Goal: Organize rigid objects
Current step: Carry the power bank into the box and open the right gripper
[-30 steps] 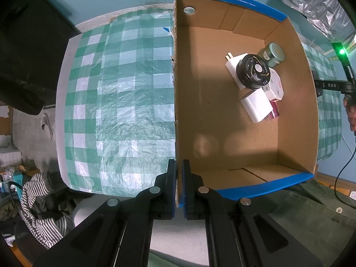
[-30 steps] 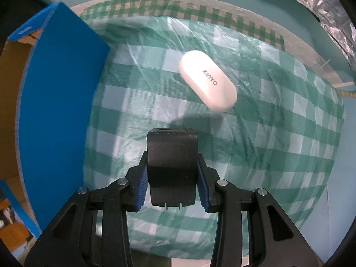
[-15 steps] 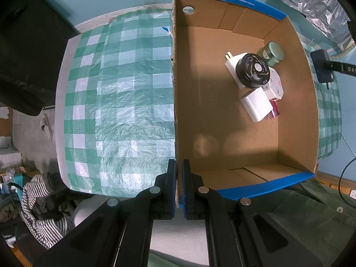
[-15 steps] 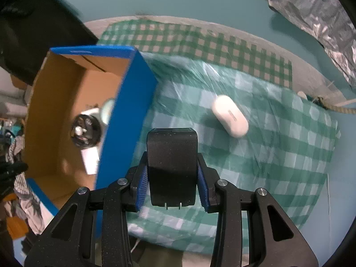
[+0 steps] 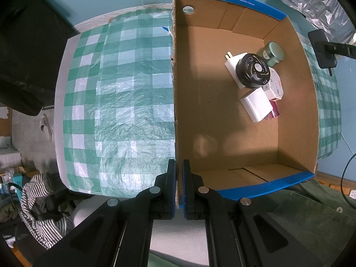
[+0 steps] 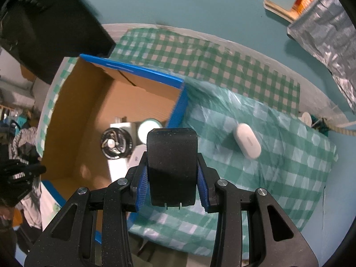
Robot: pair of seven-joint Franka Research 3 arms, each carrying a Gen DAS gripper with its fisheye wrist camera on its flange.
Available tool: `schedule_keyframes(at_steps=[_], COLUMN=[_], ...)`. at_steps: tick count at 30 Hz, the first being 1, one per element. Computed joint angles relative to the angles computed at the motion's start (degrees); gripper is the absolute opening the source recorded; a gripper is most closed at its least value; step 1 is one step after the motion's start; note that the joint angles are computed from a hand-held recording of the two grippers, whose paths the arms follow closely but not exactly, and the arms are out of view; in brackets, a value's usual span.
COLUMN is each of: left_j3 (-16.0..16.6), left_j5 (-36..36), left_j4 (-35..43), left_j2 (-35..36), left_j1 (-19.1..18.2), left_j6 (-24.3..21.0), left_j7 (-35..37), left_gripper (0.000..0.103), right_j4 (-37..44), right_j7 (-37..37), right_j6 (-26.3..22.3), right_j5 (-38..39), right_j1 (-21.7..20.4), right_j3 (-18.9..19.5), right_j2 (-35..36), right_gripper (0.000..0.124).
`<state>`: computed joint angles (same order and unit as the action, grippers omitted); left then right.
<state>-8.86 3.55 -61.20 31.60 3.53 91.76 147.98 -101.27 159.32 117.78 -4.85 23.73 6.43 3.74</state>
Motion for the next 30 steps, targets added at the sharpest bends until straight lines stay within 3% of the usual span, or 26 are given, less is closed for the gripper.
schedule_keyframes(at_steps=[19, 30], left_j3=[-0.03, -0.04], left_j5=[-0.09, -0.03], left_j4=[-0.05, 0.62], left_j2=[0.05, 0.44], left_j1=[-0.03, -0.05], left_j6=[-0.06, -0.39], left_j7=[-0.33, -0.43], left_gripper=[0.004, 0.004], right_j4=[13.53, 14.74], right_j7=[-7.32, -9.31], right_j6=[-3.12, -3.20], right_j5=[0.57, 2.82], right_j1=[1.75, 2.10], right_j3=[-2.14, -2.92], right_j2=[10.91, 13.37], right_gripper=[0.038, 0.038])
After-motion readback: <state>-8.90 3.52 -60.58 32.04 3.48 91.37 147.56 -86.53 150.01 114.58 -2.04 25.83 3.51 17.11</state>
